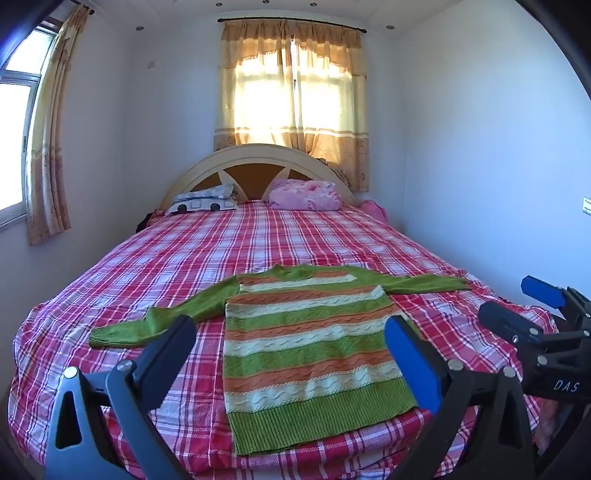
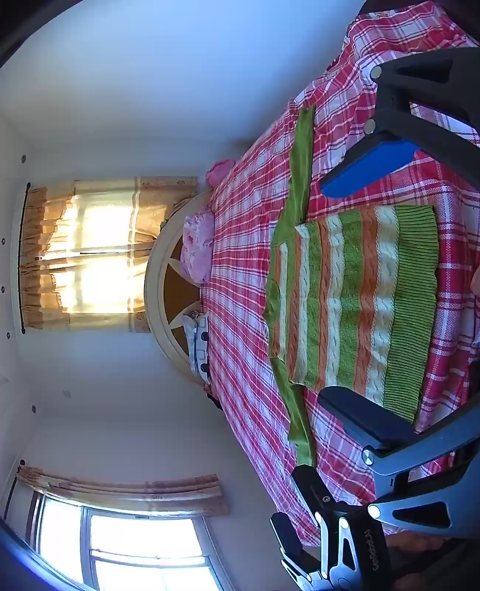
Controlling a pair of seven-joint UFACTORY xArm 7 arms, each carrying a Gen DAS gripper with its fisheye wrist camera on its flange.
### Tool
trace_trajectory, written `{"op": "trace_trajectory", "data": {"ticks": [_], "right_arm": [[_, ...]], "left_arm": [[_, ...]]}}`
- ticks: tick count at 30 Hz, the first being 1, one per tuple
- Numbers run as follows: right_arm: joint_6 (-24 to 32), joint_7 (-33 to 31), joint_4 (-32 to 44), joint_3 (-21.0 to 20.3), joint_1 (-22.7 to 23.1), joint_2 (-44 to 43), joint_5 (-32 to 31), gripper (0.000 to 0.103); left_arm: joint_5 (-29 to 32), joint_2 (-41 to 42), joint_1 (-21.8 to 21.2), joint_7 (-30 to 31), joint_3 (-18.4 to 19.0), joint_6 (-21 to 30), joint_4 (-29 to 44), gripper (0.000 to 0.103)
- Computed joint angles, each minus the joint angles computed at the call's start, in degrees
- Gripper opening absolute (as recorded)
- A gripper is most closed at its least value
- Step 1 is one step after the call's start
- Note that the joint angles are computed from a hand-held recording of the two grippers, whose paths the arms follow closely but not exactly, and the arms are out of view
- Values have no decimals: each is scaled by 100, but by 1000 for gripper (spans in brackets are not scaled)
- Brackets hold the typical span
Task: Fold small clothes
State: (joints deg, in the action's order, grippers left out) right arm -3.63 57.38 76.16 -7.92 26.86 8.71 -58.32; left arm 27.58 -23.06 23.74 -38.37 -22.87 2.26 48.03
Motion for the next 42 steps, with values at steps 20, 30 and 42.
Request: {"op": "trace_trajectory", "data": {"ticks": [20,30,42], "right_arm": [[-119,-37,-21,-161,120,20,41,102],[-122,34,-83,-142,124,-31,-22,102],[-87,-2,-84,-43,60,-36,8,102]], "left_arm": [[177,110,87,-263,2,-99,-33,103],[59,79,141,-181,-25,-110,-30,103],[-59,44,171,-108,-15,-116,-39,103]]}}
